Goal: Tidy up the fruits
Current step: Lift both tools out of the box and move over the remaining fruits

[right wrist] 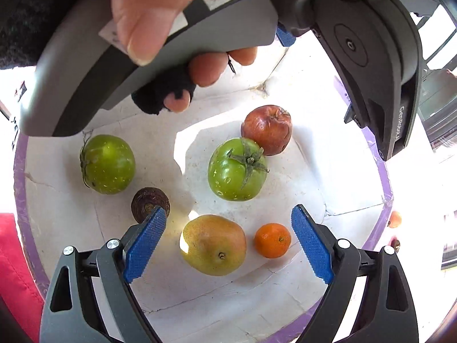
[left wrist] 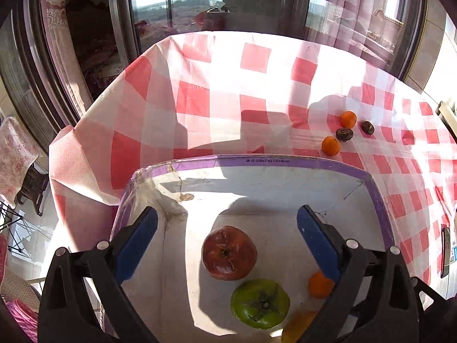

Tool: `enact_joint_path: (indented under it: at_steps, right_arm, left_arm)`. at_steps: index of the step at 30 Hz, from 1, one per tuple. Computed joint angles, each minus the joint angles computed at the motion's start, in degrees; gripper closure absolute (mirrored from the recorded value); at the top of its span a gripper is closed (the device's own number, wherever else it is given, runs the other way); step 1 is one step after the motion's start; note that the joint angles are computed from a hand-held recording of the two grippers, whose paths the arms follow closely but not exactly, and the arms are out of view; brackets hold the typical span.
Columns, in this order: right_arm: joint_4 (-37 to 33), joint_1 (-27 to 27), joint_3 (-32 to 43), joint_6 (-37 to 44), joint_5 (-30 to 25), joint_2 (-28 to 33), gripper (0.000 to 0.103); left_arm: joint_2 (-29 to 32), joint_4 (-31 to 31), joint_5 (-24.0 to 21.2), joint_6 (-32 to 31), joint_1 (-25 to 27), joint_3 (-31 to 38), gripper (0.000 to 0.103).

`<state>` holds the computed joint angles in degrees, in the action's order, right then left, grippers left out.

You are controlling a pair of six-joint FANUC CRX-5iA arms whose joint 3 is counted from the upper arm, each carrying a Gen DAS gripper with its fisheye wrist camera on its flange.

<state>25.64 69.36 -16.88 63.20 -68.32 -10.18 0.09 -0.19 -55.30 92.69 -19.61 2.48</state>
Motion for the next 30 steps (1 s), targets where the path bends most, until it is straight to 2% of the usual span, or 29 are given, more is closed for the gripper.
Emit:
enact_joint_path:
  at_steps: [4, 7, 10, 14, 18, 22, 24, 30]
  right_arm:
    - [-0.5, -1.5, -1.6, 0.9, 3.3, -5.3, 0.017]
    - [-2.6, -4.5, -2.3, 4.3, 5.8, -8.7, 0.017]
    - [-4.5, -7.6, -3.0, 7.0, 9.6, -10.9, 0.017]
    - [-6.7, -11.0, -3.9, 7.2, 13.7, -14.6, 0.017]
    - [-6.7, -16.0, -7.8, 4.8, 21.0, -17.8, 0.015]
    - [-10.7, -23.0, -8.4, 2.9, 23.1, -19.5, 0.015]
    - [-12.4, -26.9, -8.6, 2.3, 23.1, -19.5, 0.015]
    - [-21.6, -41.4, -8.1, 5.5, 17.9, -16.7, 0.015]
  left_arm:
    - [3.1, -9.7, -4.1, 12.0, -3.5, 7.5, 0.005]
    - [5.6, -20.8, -8.6, 22.2, -8.6, 14.0, 0.004]
    - [7.6, -26.9, -10.9, 27.1, -12.2, 18.4, 0.002]
    - [12.1, -32.2, -14.0, 28.2, -16.4, 25.9, 0.002]
    - [16.8, -36.6, -16.1, 27.0, -20.5, 33.7, 0.002]
    - [21.9, -38.0, -18.2, 24.5, -22.8, 41.3, 0.002]
    - [24.3, -37.1, -18.9, 23.7, -23.3, 44.5, 0.002]
    - [31.4, -33.6, -23.0, 21.4, -25.0, 52.9, 0.002]
